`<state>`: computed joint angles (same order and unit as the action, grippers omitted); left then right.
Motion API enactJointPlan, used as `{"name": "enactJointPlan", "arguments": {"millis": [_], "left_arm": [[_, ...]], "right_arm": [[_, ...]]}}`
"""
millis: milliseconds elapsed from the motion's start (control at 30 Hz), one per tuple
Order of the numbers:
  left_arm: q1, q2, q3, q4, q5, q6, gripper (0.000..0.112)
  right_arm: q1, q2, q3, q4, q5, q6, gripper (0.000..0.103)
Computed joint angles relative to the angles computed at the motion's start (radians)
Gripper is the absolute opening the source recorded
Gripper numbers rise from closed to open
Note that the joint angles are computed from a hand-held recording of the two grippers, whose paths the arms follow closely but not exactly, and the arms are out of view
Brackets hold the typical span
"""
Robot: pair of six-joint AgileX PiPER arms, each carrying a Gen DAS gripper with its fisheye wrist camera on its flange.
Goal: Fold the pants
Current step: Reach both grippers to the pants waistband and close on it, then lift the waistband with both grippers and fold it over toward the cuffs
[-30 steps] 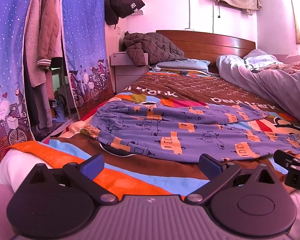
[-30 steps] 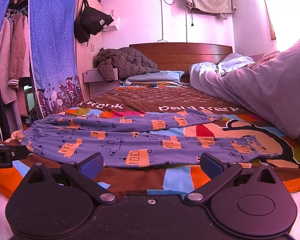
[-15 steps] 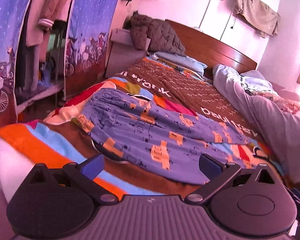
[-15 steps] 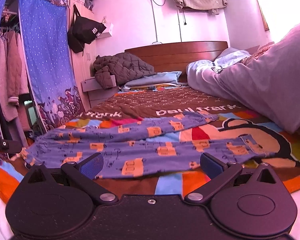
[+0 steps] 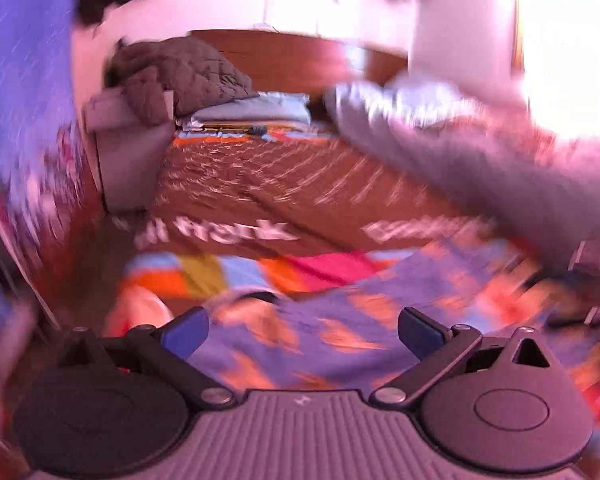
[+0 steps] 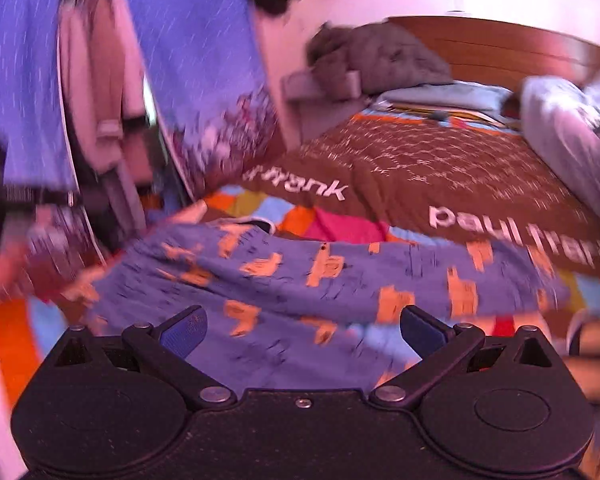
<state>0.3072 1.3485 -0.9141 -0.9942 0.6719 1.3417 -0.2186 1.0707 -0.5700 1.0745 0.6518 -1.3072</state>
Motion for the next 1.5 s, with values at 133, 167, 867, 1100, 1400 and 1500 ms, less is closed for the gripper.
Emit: {"name": "enactJointPlan", "arguments": {"millis": [133,167,867,1100,1400,1500], "left_arm": [[-0.135,0.282,-0.275,0.327,-0.095,-0.242,0.103],[-0.150,0.344,-0.332,0.376,-0.081,-0.268,0.103],[-0.134,0.704,-0.726,0.696,0.247,-0.370,0.005],[-0.204,0.486,-0.387,0.788,-0.124,-0.502,0.000],[-0.256,0.484,-0.319,1.161,-0.330,-1.023,0.000],[-0.253,0.531,-0.361,1.148,-0.302,-1.056,0.000]], "right_arm": [[0.115,0.400,-0.304,-0.106,-0.092,-0.020,0.093],[0.150,0.500,-0.404,-0.189,-0.112,0.063,0.091],[0.319,1.285,-1.428,-0.761,0.264,0.384,0.048],[0.348,1.204,-1.285,-0.814,0.141,0.388,0.002],[0.396,1.137,-1.151,-0.828,-0.193,0.484,0.001],[0.415,1.208,-1.206,-0.909,-0.187,0.583,0.001]]}}
